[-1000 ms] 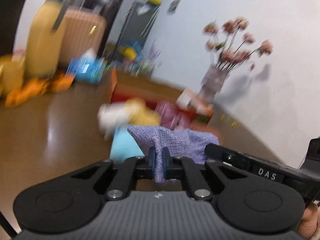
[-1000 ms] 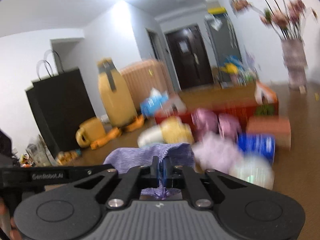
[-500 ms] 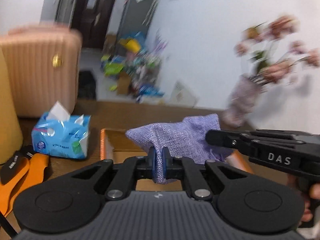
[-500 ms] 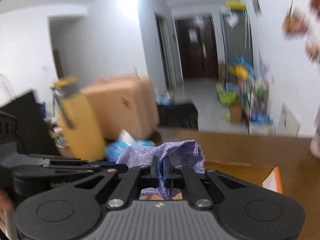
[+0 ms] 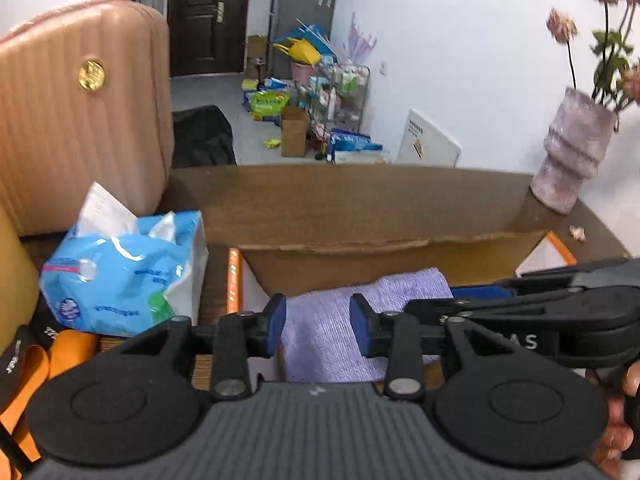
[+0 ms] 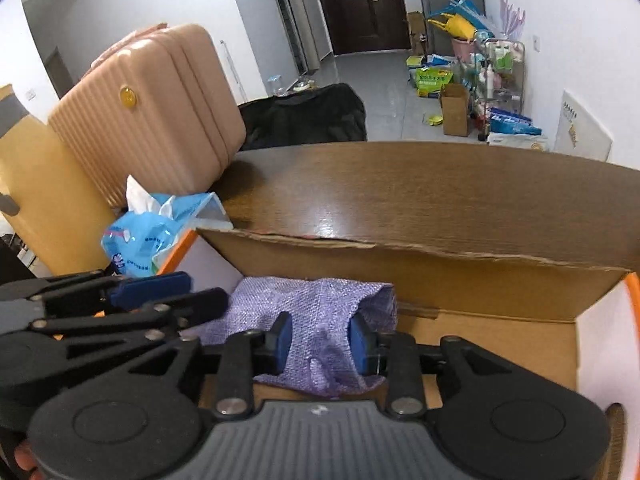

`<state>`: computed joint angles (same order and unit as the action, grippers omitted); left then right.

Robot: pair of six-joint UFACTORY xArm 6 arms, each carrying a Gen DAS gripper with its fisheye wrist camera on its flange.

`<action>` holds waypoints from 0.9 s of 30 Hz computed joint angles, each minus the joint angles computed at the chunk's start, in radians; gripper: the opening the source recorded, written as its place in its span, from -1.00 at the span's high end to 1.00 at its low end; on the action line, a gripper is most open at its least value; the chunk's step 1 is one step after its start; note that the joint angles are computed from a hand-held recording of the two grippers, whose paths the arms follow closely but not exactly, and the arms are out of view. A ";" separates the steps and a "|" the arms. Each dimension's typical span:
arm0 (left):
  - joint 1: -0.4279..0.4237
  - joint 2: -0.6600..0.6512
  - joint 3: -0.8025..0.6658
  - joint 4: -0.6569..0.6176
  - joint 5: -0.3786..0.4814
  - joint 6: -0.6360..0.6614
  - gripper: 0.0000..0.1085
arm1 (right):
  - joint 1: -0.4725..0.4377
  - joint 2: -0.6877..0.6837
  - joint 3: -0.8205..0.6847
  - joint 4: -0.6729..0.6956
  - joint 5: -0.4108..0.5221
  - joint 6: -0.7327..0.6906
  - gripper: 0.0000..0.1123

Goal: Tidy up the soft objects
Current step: 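Carry the purple sachet with both tools into the cardboard box and open, then close the left tool on the clear iridescent bag while the right tool joins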

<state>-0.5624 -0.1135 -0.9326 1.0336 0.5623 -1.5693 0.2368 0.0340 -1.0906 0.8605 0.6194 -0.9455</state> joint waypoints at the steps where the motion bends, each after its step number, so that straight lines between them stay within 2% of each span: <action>1: -0.009 -0.027 0.012 0.002 0.016 0.001 0.34 | -0.007 -0.018 0.008 0.002 0.002 0.003 0.46; 5: -0.078 -0.137 0.030 -0.009 0.145 0.042 0.20 | -0.062 -0.132 0.051 0.006 0.044 -0.022 0.34; 8: -0.164 -0.240 0.039 -0.016 0.292 0.078 0.03 | -0.121 -0.263 0.098 -0.009 0.079 -0.056 0.14; 9: -0.202 -0.276 0.040 -0.015 0.356 0.085 -0.05 | -0.149 -0.306 0.112 -0.008 0.096 -0.074 0.04; 11: -0.288 -0.345 0.040 -0.012 0.495 0.098 -0.36 | -0.219 -0.397 0.137 -0.007 0.140 -0.107 -0.05; 12: -0.343 -0.375 0.037 -0.006 0.578 0.093 -0.64 | -0.258 -0.436 0.147 -0.002 0.166 -0.126 -0.19; 13: -0.394 -0.402 0.042 0.008 0.648 0.076 -0.69 | -0.302 -0.476 0.159 0.011 0.193 -0.150 -0.27; 14: -0.461 -0.429 0.047 0.023 0.734 0.058 -0.69 | -0.354 -0.518 0.177 0.034 0.223 -0.182 -0.40; 15: -0.514 -0.448 0.048 0.028 0.798 0.054 -0.69 | -0.403 -0.553 0.193 0.055 0.252 -0.215 -0.43; 19: -0.708 -0.455 0.005 0.040 1.025 -0.015 -0.73 | -0.594 -0.646 0.227 0.109 0.394 -0.298 -0.43; 23: -0.833 -0.424 -0.043 0.061 1.136 -0.076 -0.81 | -0.713 -0.716 0.257 0.159 0.503 -0.321 -0.43; 27: -0.971 -0.367 -0.068 0.080 1.252 -0.160 -0.83 | -0.848 -0.819 0.324 0.240 0.626 -0.415 -0.44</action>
